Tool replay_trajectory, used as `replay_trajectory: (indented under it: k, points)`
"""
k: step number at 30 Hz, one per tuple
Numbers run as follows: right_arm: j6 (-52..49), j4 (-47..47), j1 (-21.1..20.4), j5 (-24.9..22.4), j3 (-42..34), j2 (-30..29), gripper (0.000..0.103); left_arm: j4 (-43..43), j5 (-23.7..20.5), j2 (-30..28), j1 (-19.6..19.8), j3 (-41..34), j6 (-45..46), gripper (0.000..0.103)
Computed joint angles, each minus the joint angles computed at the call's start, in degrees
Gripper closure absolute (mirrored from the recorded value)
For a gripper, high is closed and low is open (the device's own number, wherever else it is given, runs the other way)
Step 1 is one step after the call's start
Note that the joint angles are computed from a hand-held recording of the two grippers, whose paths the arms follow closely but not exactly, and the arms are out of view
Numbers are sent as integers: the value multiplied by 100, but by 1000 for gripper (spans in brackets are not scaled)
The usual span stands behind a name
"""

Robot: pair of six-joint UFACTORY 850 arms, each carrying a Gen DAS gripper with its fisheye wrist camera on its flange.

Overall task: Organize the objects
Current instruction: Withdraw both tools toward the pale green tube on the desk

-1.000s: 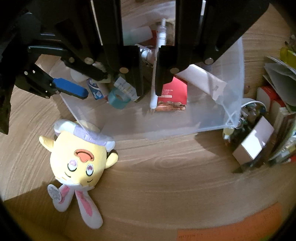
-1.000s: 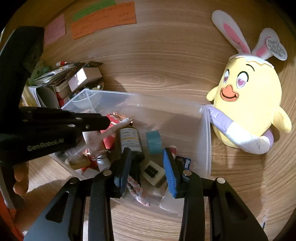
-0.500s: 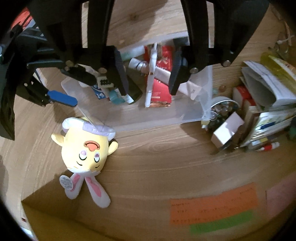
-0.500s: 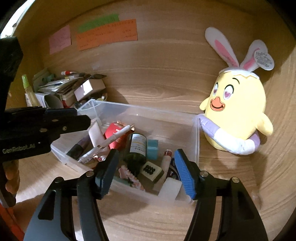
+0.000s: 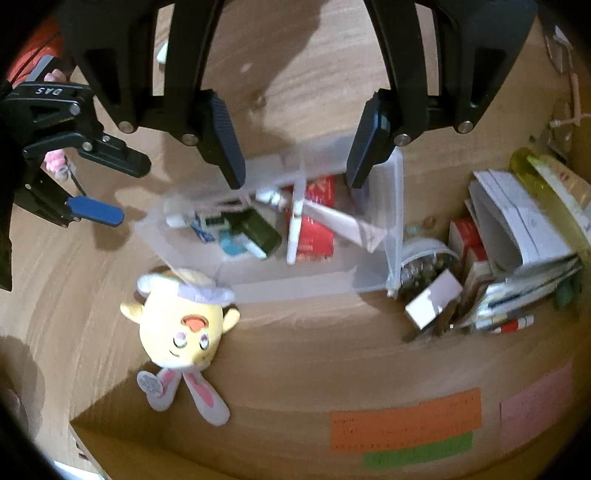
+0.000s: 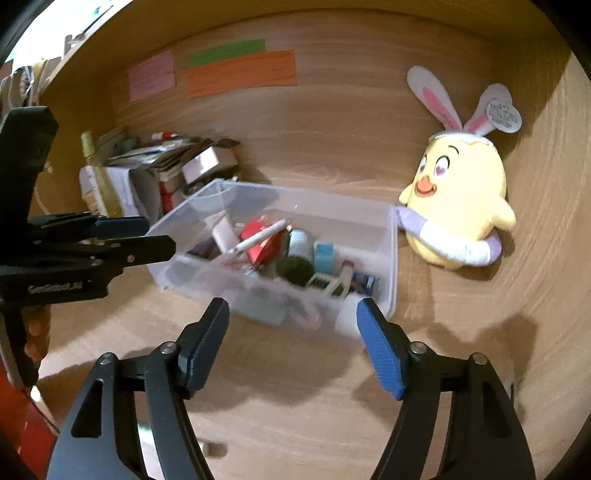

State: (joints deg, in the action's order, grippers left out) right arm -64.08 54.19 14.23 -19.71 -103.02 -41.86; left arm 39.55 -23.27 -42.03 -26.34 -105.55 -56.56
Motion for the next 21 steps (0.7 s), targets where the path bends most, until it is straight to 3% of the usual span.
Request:
replay_trajectory:
  k: [4,11,14,17,21]
  points:
    - [-378,218,8,-142,451,212,34,-112,23,64,-59,263,96,46]
    - [-598,157,-24,-497,1140,445,34,-1610,-85,-187,-51,237,1372,46]
    - [-655,99,-32,-601,1326,512,34,-1841,-153,-312,-81,121,1665,47]
    - [-828,70,-1,-704,1444,573,32,-1744,-140,-372,-137,53,1668,52]
    - [-984,-19,53,-890,1435,566,29,-1840,-173,-485,-158,-88,1843,68]
